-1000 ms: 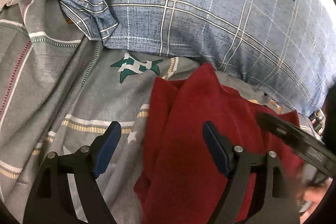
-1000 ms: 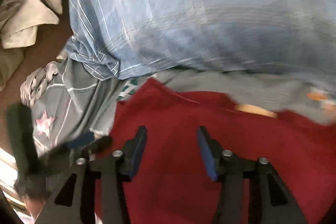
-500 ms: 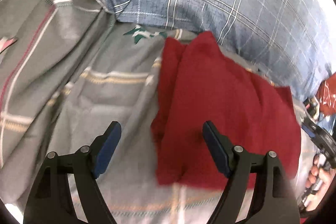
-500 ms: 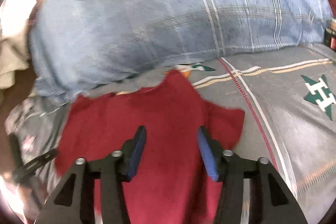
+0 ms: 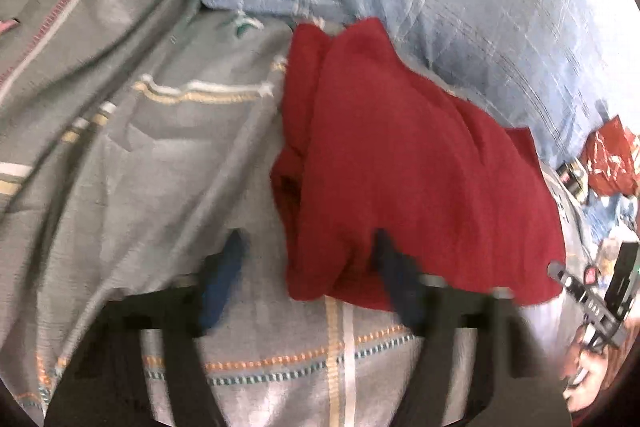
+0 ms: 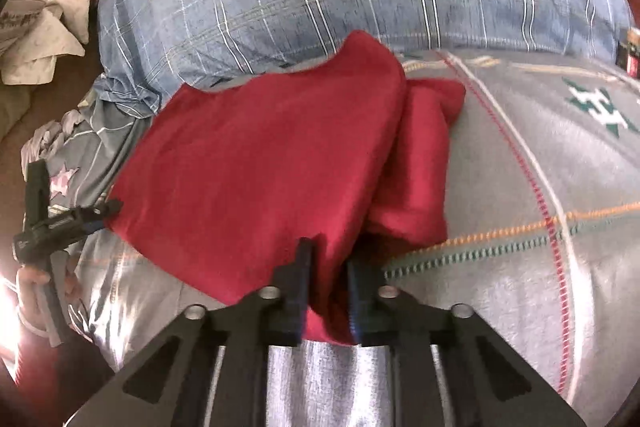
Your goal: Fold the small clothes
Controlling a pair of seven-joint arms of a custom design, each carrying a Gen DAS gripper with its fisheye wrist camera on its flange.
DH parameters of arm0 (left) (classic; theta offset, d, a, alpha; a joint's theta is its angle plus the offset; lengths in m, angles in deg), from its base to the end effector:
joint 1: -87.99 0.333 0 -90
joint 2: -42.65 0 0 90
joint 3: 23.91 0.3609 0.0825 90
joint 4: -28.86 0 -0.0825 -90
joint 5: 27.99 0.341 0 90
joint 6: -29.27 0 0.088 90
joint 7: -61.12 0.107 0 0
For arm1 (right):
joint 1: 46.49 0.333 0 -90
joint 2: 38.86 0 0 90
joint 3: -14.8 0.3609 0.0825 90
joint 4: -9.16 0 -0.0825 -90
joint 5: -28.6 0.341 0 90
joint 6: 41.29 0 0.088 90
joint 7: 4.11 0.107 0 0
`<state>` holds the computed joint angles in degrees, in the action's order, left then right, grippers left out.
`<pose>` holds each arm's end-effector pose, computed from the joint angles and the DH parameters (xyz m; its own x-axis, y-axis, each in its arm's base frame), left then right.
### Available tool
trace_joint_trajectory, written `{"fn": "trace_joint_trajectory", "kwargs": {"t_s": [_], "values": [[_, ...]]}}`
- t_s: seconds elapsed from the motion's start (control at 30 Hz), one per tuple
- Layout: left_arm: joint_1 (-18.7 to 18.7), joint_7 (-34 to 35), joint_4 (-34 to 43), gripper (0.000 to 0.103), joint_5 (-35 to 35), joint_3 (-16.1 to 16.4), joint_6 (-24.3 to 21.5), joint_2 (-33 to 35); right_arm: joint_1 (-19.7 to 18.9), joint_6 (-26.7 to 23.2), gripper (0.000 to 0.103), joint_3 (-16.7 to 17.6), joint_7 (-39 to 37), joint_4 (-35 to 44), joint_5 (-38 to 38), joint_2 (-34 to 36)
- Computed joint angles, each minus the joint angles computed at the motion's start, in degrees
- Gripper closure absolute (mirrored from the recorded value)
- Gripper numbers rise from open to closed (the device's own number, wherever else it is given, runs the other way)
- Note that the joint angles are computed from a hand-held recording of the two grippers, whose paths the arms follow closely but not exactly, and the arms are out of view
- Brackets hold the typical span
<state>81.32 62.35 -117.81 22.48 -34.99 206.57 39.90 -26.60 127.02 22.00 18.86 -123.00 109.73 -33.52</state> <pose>0.4000 -0.1958 0.4108 0.2635 -0.9105 0.3188 -0.7926 -0.3927 -0.4665 0.4720 0.1686 0.4049 0.3815 -0.8689 -0.3152 -0.7935 -0.1330 -0.5939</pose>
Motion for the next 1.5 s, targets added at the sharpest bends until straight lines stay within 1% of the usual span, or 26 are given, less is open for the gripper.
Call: {"fn": "trace_joint_trajectory", "kwargs": {"t_s": [0.03,0.07,0.13,0.17,0.2,0.23,0.27,0.3,0.33,0.37,0.4,0.43,0.53,0.57,0.6,0.63,0.7,0.83,0.9,0.93,0.97,1.03,1.1,1.27,1.4,1.5], "values": [[-1.1,4.3,-0.9,0.069,-4.1,0.5,1.3,-0.3,0.1,0.8,0.095,0.1,-0.9,-0.3,0.2,-0.7],[-1.5,5.1,-0.8,0.069,-4.4,-0.1,-0.2,-1.1,0.4,2.3,0.097,0.1,-1.3,-0.3,-0.1,-1.2],[-2.5,6.2,0.8,0.070,-3.2,-1.9,-6.1,-2.3,0.8,5.8,0.100,0.3,-3.5,-1.3,0.8,-2.9],[-2.9,6.6,1.2,0.070,-3.3,-2.3,-7.9,-2.3,1.4,9.2,0.103,0.5,-2.9,-1.8,-0.3,-2.9],[-3.1,7.2,1.1,0.070,-3.9,-2.0,-8.0,-2.1,1.7,11.5,0.103,0.5,-2.0,-2.4,-1.6,-2.7],[-3.3,7.5,1.0,0.070,-4.8,-1.7,-7.5,-1.7,1.5,11.7,0.103,-0.3,3.0,-3.4,-6.6,-2.4],[-3.5,8.3,0.7,0.070,-6.4,-1.3,-6.9,-1.7,0.7,9.2,0.103,-1.0,5.6,-3.8,-8.9,-2.3],[-3.5,8.4,0.5,0.070,-6.6,-1.2,-6.7,-2.0,-0.5,5.3,0.103,-1.7,7.4,-3.8,-9.3,-2.3],[-3.3,7.2,0.7,0.070,-5.3,-1.7,-7.6,-2.7,-1.5,2.9,0.100,-1.8,5.4,-3.6,-5.8,-2.6],[-3.1,6.1,0.9,0.070,-3.8,-2.2,-8.8,-3.5,-2.4,0.4,0.096,-1.9,1.2,-3.2,0.1,-3.3],[-2.8,4.4,1.4,0.070,-1.5,-3.0,-10.6,-4.1,-2.6,-0.6,0.096,-2.1,-1.1,-3.1,2.9,-3.9],[-2.8,2.9,2.2,0.070,0.7,-3.8,-12.7,-4.6,-2.5,-0.7,0.091,-2.0,-1.7,-3.1,3.7,-4.3],[-3.0,0.6,3.4,0.070,3.7,-3.9,-14.4,-4.7,-1.5,-0.3,0.059,-1.4,-1.1,-2.2,3.7,-4.6],[-2.9,-0.4,3.8,0.069,5.0,-3.8,-14.7,-4.5,-1.2,-0.7,0.057,-1.2,-1.1,-2.0,4.0,-4.6],[-2.9,-0.9,4.0,0.065,5.7,-3.6,-15.1,-4.5,-0.8,-1.5,0.057,-0.9,-0.9,-1.6,3.8,-4.4],[-3.1,-1.4,4.3,0.058,6.2,-3.6,-15.9,-4.4,-0.4,-1.6,0.057,-0.7,-0.5,-1.0,3.3,-4.1],[-3.0,-2.4,4.7,0.051,7.3,-3.2,-16.6,-4.1,0.5,-1.0,0.057,-0.1,-1.2,0.2,3.4,-3.5],[-3.5,-0.9,4.9,0.049,5.0,-2.2,-16.7,-3.4,2.7,2.1,0.057,1.1,0.3,2.3,-0.5,-0.8],[-3.8,0.2,4.9,0.045,3.6,-2.2,-17.5,-3.0,2.9,1.1,0.058,0.7,6.9,2.4,-7.5,1.2],[-3.9,0.8,4.9,0.045,2.8,-2.0,-17.7,-2.7,3.1,0.7,0.058,0.1,12.5,2.0,-13.0,1.9],[-3.9,1.3,4.9,0.045,2.2,-1.9,-17.5,-2.5,3.5,0.2,0.057,-0.5,15.1,2.1,-15.4,2.8],[-3.9,1.6,5.0,0.044,1.9,-1.8,-17.3,-2.3,2.1,1.2,0.057,1.3,12.9,1.9,-13.0,2.5],[-4.2,2.5,5.5,0.044,1.4,-1.9,-18.2,-2.2,2.3,0.8,0.054,1.2,15.7,1.8,-15.8,1.8],[-4.4,3.2,6.2,0.044,1.2,-1.9,-18.3,-1.7,2.6,-0.7,0.051,2.4,14.5,4.8,-15.6,1.9],[-4.5,2.8,6.3,0.044,1.3,-1.9,-18.1,-1.6,4.3,-0.7,0.051,3.0,17.1,10.1,-20.8,5.7],[-4.0,1.5,5.5,0.043,1.6,-1.4,-16.2,-2.1,5.4,-1.8,0.052,3.5,19.8,15.9,-25.7,10.0]]}}
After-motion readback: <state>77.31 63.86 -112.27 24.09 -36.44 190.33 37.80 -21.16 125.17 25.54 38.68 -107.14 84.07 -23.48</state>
